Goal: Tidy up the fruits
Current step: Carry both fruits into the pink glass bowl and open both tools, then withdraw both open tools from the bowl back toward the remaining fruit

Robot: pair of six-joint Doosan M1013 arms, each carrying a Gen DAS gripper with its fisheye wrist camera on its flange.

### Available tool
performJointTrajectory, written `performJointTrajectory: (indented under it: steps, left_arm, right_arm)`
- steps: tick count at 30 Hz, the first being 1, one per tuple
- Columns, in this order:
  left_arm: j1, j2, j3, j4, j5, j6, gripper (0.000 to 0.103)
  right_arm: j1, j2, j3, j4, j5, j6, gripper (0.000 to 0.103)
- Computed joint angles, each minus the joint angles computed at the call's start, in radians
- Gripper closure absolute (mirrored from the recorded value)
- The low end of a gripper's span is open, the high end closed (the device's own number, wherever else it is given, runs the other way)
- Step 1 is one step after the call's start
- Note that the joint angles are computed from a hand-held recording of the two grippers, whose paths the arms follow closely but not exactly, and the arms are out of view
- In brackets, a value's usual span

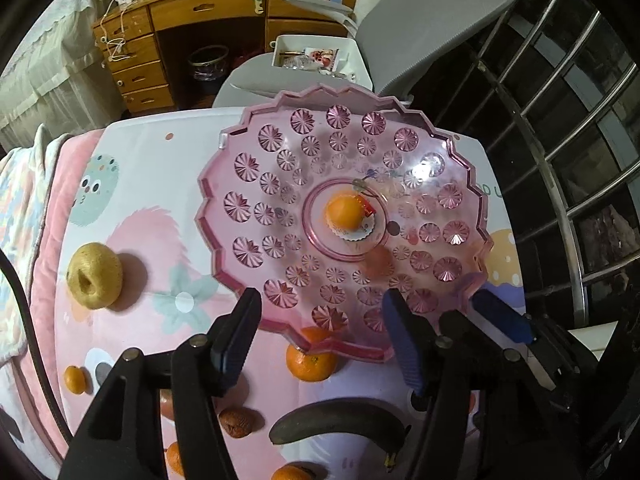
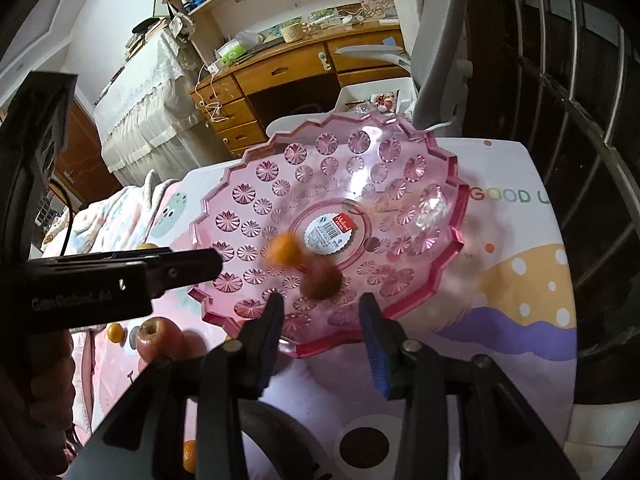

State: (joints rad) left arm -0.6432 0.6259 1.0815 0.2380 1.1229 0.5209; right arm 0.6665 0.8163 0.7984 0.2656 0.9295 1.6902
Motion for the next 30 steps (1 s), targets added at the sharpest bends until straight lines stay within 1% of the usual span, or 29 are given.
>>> performJointTrajectory:
  steps: [12,15,18,22,25,30]
  left_arm:
    - [-0.029,-0.073,0.076,0.016,0.030,-0.106,0.042]
    - [-0.041,-0.099,0.110,0.024,0.039,-0.137,0.042]
    - [-0.053,-0.132,0.150,0.029,0.042,-0.161,0.042]
    - [-0.074,-0.174,0.203,0.050,0.060,-0.197,0.042]
    - [-0.085,-0.216,0.257,0.045,0.058,-0.233,0.042]
    - [-0.097,-0.265,0.323,0.033,0.066,-0.260,0.042]
  right_arm:
    - [-0.007,-0.059,0.071,0.013,-0.017,0.017,0.057]
    - [-0.009,-0.078,0.104,0.045,-0.031,0.021,0.057]
    - [-0.007,-0.093,0.129,0.061,-0.025,0.042,0.057]
    - [0.002,-0.124,0.186,0.094,-0.048,0.056,0.057]
    - [0.013,-0.138,0.208,0.090,-0.033,0.077,0.057]
    - [0.025,-0.163,0.258,0.135,-0.028,0.088,0.057]
